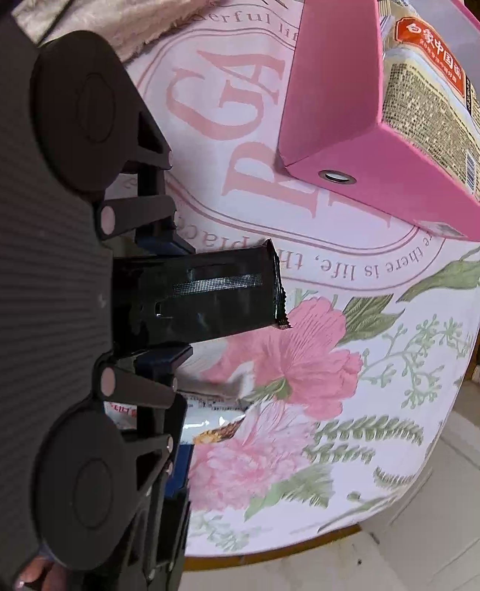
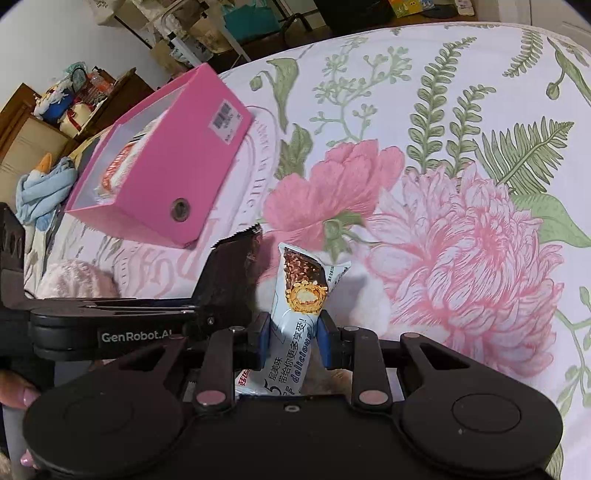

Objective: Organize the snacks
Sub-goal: 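Carry the biscuit packet and wafer bar over the pink box, then open both tools to drop the snacks into the pink box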

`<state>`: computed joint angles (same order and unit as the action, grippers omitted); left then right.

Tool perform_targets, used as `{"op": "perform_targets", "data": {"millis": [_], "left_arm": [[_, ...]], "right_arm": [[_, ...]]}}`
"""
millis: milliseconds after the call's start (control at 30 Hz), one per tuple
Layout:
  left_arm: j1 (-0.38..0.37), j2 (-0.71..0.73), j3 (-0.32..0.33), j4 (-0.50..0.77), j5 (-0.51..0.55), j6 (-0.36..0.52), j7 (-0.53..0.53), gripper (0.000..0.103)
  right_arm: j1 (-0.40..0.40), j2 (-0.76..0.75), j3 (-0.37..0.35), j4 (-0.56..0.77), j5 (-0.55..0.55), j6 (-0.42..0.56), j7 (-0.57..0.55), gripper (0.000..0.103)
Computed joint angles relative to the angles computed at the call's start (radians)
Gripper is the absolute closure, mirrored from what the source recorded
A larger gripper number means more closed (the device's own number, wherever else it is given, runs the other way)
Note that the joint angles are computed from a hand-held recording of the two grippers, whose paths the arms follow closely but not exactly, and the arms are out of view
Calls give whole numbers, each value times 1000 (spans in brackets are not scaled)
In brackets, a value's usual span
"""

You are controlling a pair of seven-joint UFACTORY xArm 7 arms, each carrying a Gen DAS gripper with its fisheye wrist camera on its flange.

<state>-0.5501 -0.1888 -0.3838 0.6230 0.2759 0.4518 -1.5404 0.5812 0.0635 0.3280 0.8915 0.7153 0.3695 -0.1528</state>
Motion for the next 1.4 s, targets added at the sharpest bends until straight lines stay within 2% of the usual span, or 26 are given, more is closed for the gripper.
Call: {"op": "perform_targets", "data": {"millis": [100,167,333,433,600,767,900,1033,1200,1233,1267,1300,1400], "left_arm": [[-38,-77,18,-29,-83,8,73,55],[-45,-137,6,-41,-103,33,92,55],[-48,-339,-21,-96,-139,123,110,55],[-33,-494,-28,-140,-151,218,119,55],[10,-728,-22,-179,-130,433,194,55],[90,-880,43,-219,-97,540,363,54],[191,-928,109,-275,-64,504,493,54],[298,-879,182,-329,-77,379,580,54],[412,-779,174,-349,-105,269,587,52],[430,-768,167,-353,-108,254,576,50],[433,-772,161,-362,-116,249,566,47],[430,-775,162,-368,-124,253,568,46],[413,-812,157,-380,-140,288,575,45]], "right_arm": [[10,-41,0,6,-28,42,27,72],[20,-66,-4,13,-47,65,38,72],[53,-98,-6,51,-69,71,42,72],[76,-78,0,101,-62,45,28,72],[97,43,30,271,-82,19,7,72],[119,254,49,539,-215,59,75,72],[163,472,38,814,-324,136,187,72],[233,667,7,1088,-420,216,290,72],[302,878,-23,1402,-462,308,398,69],[313,915,-29,1458,-464,322,421,65],[317,938,-29,1490,-461,329,435,58],[315,945,-23,1493,-452,322,441,57],[271,857,18,1312,-395,203,422,52]]}}
